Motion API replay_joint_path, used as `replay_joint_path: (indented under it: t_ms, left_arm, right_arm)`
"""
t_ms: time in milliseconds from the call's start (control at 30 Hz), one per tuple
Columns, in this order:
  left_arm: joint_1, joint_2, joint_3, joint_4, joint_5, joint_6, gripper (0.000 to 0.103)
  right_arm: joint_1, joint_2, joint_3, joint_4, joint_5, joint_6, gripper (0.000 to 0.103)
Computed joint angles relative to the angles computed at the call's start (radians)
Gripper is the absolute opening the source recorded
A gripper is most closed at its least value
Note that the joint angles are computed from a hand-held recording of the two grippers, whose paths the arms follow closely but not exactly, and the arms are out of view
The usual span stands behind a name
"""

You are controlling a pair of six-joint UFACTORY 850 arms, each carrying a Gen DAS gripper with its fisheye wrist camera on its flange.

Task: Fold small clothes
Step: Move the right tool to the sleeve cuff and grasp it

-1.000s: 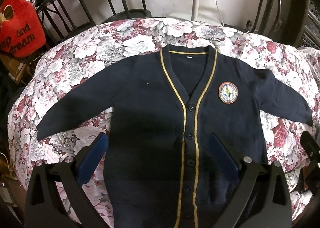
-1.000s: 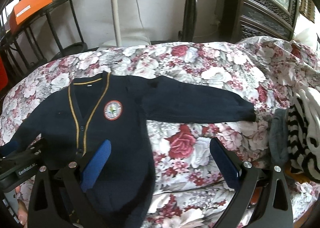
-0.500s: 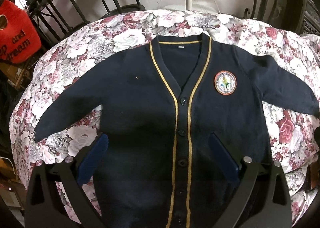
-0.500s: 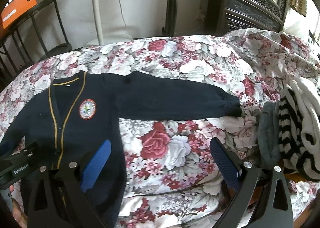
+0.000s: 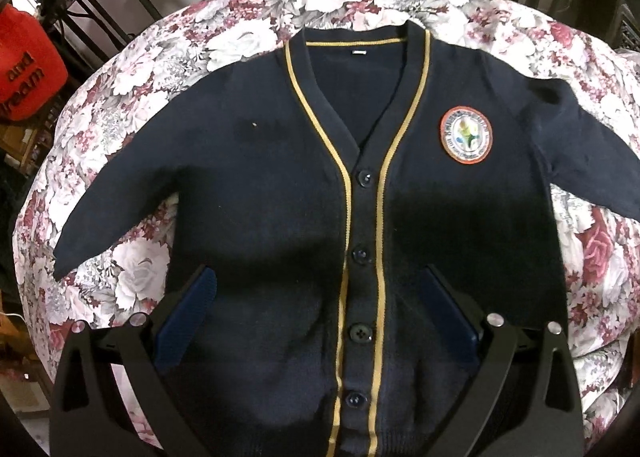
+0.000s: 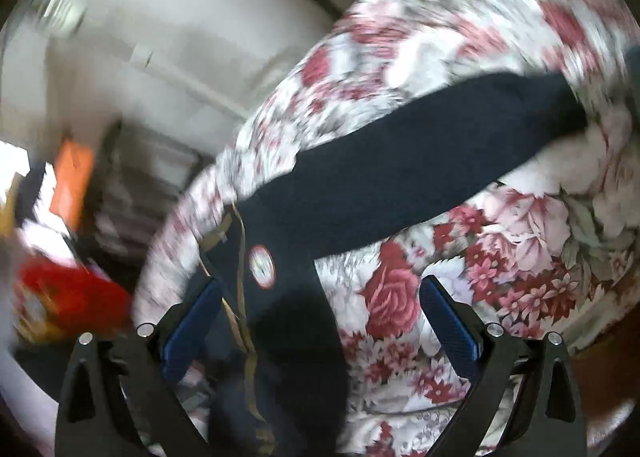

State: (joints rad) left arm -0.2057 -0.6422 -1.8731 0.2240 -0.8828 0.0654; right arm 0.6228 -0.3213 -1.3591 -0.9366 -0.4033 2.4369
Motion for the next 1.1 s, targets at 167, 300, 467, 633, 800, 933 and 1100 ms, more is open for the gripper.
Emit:
replay_joint_path:
  t_ms: [167,300,467,633,800,933,1100]
  left_arm:
    - [-0.012,-0.033,-0.035,0.082,0.026,-0.021,0.098]
    - [-0.003,-0.064,-0.083,0.016,-0.011,0.008,0.098]
    - [-0.008,-0.080,-0.091,0.017,-0.023,0.021,0.098]
    - [0.000,-0.113,-0.137,-0.009,-0.052,0.025,0.098]
    - [0.003,-0.155,-0.200,-0.003,-0.067,0.009,0.098]
    - [0.011,-0.172,-0.230,-0.042,-0.101,0.017,0.098]
    - [0.005,-0.166,-0.224,-0.045,-0.099,0.022,0.098]
  right_arm:
    - [-0.035,0.087,0.151,-0.128,-0.048,0.273,0.078]
    - [-0.065,0.076,0.174,-0.094,-0.028,0.273,0.067]
    - [-0.092,0.009,0.112,0.081,-0.115,0.064,0.053]
    - [-0.111,0.028,0.179,0.043,-0.124,0.209,0.036]
    - [-0.105,0.021,0.172,0.015,-0.182,0.225,0.027]
    - [-0.088,-0.001,0.107,0.021,-0.285,0.103,0.012]
    - [-0.066,-0.005,0.041,0.001,-0.374,0.033,0.010]
